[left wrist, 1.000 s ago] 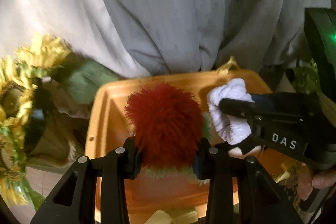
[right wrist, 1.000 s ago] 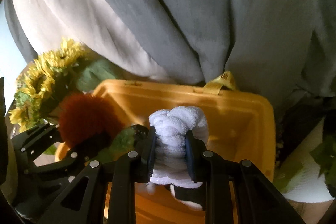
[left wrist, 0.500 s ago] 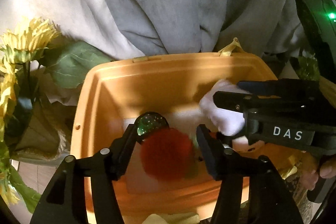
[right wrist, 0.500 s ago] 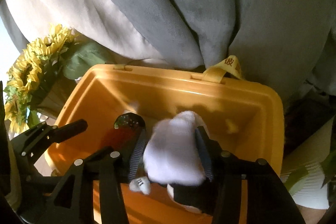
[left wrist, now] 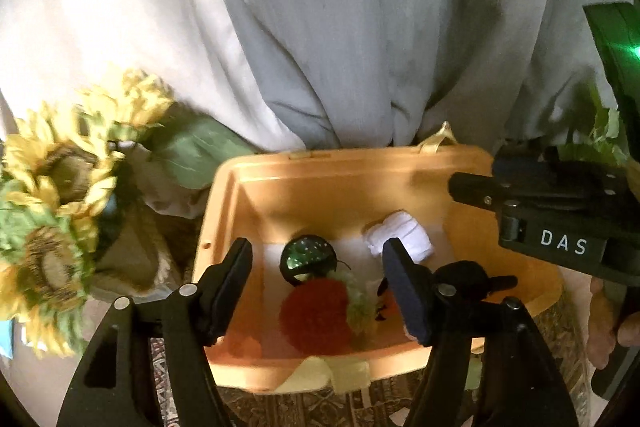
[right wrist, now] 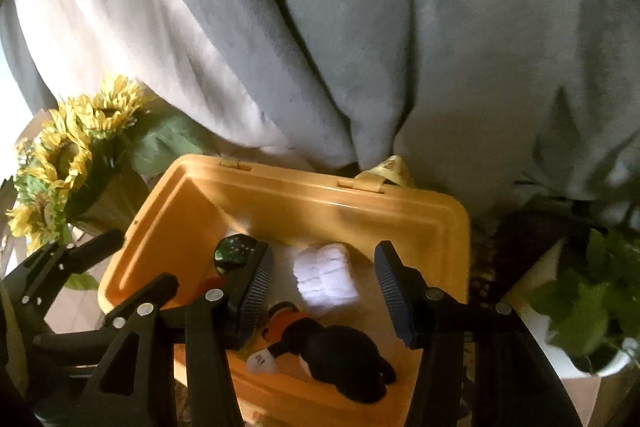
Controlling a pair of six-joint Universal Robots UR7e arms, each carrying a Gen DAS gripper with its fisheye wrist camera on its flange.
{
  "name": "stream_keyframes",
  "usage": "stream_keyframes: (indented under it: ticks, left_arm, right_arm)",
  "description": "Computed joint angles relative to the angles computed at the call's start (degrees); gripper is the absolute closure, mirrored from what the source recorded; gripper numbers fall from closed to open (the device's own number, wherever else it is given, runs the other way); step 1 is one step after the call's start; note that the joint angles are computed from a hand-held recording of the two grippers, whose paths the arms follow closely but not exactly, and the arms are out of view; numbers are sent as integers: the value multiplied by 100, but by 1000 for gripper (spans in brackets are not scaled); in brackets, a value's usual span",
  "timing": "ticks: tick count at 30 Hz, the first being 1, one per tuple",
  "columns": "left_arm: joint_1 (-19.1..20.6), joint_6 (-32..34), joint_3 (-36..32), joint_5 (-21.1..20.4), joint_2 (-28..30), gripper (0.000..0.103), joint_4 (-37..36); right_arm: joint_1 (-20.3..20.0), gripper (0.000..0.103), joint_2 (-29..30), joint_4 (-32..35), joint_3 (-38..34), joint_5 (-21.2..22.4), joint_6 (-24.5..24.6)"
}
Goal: Organize soft objects
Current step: 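Open both grippers to release the toy and towel into the crate, then withdraw both tools from the crate toward the pink sponge and yellow keychain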
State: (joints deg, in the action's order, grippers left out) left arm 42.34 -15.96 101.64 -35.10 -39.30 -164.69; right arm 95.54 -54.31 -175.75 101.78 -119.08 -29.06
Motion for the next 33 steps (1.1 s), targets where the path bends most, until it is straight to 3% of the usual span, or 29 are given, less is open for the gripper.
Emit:
stream_keyframes:
  ticks: [4,7,18,33]
  left_arm:
    - [-220,-60,278,234,-101,29,-339]
    - [-367,-96,469,325,-167,26,-566]
    - [-922,-450,1234,449,-458,21,-1052]
    - [-1698,-1128,2208,550,-748,17,-1188]
  right_arm:
    - [116,49,-176,-689,379,-173,-130]
    - [201,36,-345,-1205,693,-226,-196]
    - [452,32,-834,-2893,1784,-462,-647]
    - [587,28,-1499,-4247,3179,-905,-212]
